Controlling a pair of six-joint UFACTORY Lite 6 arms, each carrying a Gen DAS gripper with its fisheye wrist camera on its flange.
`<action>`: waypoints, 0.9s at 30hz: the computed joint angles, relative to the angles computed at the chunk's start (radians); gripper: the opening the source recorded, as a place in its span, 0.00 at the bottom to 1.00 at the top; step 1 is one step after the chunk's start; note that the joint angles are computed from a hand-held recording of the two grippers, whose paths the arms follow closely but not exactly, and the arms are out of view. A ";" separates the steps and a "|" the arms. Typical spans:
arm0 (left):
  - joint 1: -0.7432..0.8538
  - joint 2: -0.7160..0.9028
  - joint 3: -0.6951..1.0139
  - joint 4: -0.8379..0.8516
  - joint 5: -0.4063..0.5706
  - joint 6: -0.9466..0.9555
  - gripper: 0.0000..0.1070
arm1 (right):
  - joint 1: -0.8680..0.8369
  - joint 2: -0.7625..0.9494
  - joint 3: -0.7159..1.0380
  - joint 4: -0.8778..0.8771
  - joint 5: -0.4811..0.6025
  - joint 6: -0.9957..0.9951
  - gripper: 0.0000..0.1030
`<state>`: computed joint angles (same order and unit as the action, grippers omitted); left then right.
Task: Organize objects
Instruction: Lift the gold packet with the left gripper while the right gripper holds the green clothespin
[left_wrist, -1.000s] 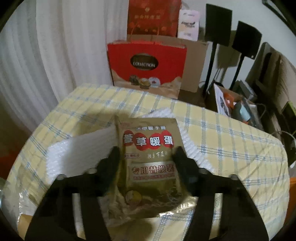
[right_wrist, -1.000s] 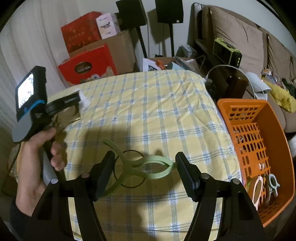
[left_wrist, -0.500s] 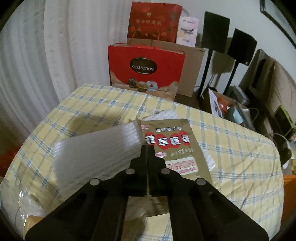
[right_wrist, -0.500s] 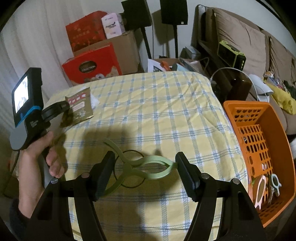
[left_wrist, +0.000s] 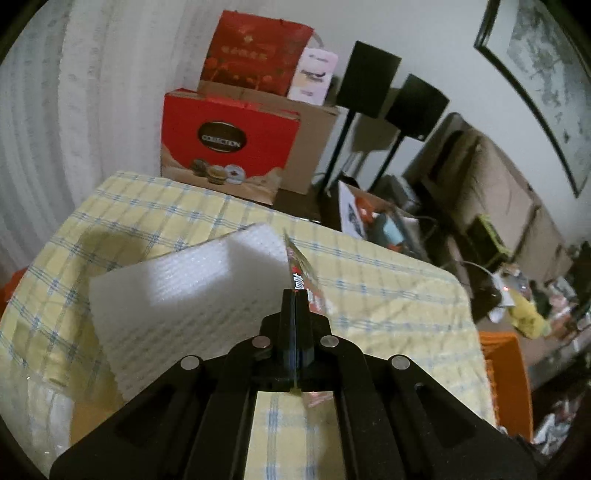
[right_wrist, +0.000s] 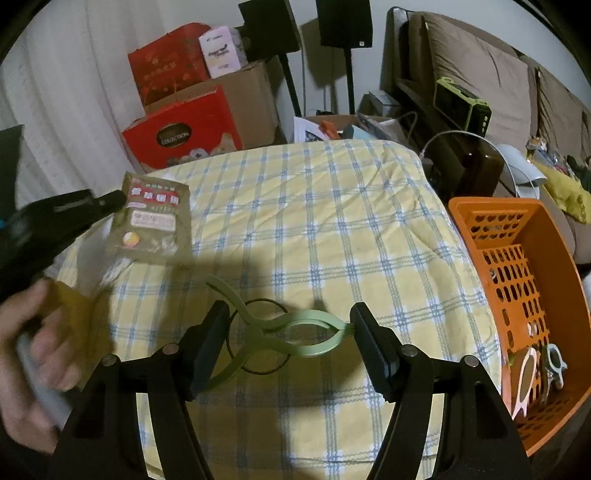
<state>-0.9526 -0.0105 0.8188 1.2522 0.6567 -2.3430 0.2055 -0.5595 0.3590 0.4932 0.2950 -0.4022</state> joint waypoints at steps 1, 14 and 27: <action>-0.003 -0.039 -0.017 -0.020 -0.016 0.031 0.00 | -0.008 -0.001 -0.002 0.039 0.005 -0.041 0.67; -0.029 -0.074 -0.005 -0.259 -0.161 0.383 0.01 | -0.110 -0.131 -0.032 0.187 0.135 -0.211 0.67; -0.045 0.138 0.107 -0.437 -0.148 0.590 0.15 | -0.212 -0.086 -0.047 0.314 0.159 -0.390 0.67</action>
